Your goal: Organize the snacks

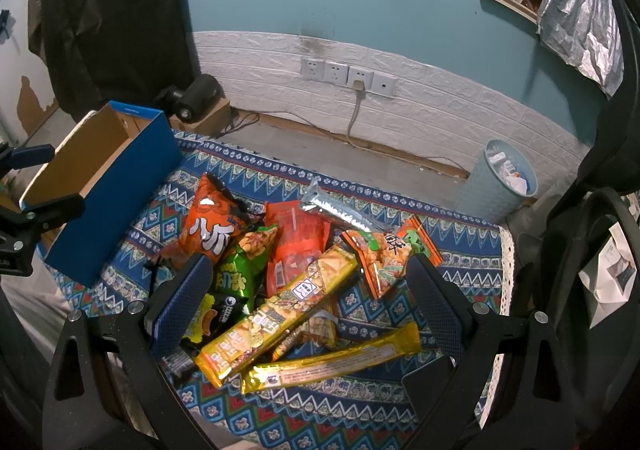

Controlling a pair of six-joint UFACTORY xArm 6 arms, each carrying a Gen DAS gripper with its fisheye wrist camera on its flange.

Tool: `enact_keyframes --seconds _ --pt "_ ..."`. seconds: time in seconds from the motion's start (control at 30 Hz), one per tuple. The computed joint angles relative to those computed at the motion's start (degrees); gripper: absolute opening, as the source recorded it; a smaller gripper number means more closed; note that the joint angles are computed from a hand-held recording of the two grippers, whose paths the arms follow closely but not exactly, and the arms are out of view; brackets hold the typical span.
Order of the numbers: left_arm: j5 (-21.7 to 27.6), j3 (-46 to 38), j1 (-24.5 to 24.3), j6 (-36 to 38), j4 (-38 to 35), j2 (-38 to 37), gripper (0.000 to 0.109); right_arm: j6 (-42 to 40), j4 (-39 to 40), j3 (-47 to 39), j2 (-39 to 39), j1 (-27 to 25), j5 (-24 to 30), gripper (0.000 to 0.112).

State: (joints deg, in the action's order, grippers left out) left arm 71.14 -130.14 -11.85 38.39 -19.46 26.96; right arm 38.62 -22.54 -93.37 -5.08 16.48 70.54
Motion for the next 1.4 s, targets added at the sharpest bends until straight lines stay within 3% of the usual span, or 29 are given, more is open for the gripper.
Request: enact_keyframes --seconds 1.13,1.4 --pt "0.55 -0.11 -0.15 -0.01 0.48 0.06 0.103 -1.68 0.57 -0.5 0.36 -0.01 0.95 0.096" --pt "4.82 -6.53 -0.3 -1.42 1.28 4.31 0.103 -2.08 0.33 -1.71 1.14 -0.95 4.05 0.096"
